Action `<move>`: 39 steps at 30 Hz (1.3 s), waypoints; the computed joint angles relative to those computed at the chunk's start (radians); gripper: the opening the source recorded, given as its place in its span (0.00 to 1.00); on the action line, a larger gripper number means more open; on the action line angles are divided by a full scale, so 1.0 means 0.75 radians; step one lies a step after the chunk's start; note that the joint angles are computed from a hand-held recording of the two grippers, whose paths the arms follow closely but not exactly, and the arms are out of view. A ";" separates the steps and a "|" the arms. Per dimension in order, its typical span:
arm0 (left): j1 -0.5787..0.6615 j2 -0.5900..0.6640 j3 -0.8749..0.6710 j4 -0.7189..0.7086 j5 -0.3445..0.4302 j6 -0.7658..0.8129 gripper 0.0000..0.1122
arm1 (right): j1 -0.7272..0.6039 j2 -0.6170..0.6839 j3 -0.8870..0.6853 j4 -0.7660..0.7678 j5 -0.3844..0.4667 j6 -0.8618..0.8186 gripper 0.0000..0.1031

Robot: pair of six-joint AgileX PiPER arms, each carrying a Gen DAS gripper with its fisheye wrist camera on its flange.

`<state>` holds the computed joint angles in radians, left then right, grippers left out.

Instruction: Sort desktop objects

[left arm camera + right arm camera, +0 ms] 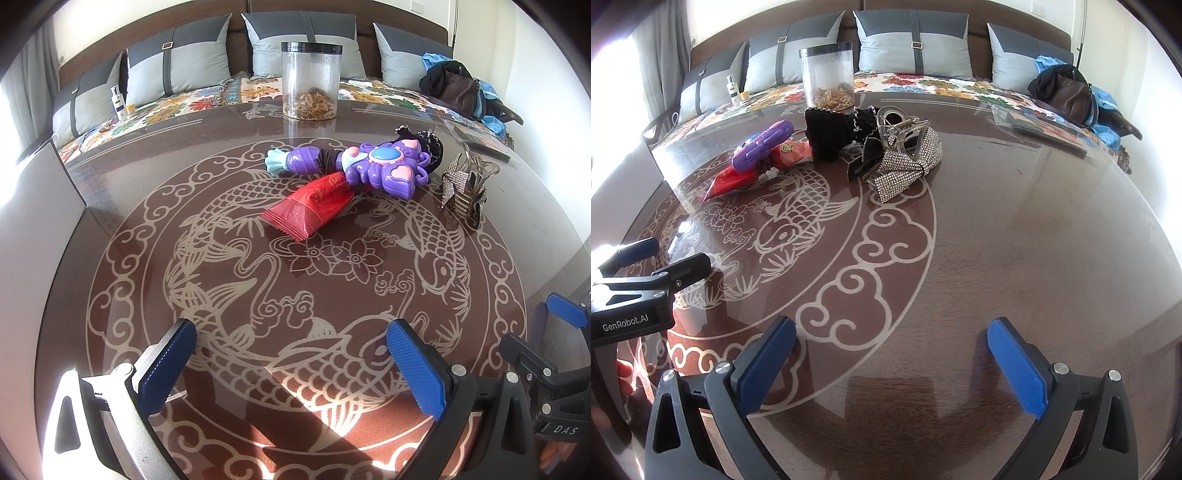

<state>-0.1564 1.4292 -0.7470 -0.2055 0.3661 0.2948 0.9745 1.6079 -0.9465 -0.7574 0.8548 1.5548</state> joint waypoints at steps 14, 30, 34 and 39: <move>-0.012 0.498 -0.744 -0.008 0.538 0.306 0.92 | -0.005 -0.001 0.002 0.000 -0.004 -0.003 1.00; 0.315 -0.168 0.013 -0.441 0.511 0.596 0.22 | -0.005 -0.002 0.002 0.001 -0.003 -0.004 1.00; 0.599 -0.453 0.227 -0.494 0.698 0.826 0.22 | -0.004 -0.002 0.001 0.001 -0.003 -0.005 1.00; 0.980 -0.583 0.311 -0.552 0.951 1.114 0.22 | -0.005 -0.002 0.001 0.002 -0.004 -0.006 1.00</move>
<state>0.5789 0.9921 -0.5141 -0.6193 1.0794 1.1302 0.9706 1.6063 -0.9455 -0.7562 0.8521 1.5503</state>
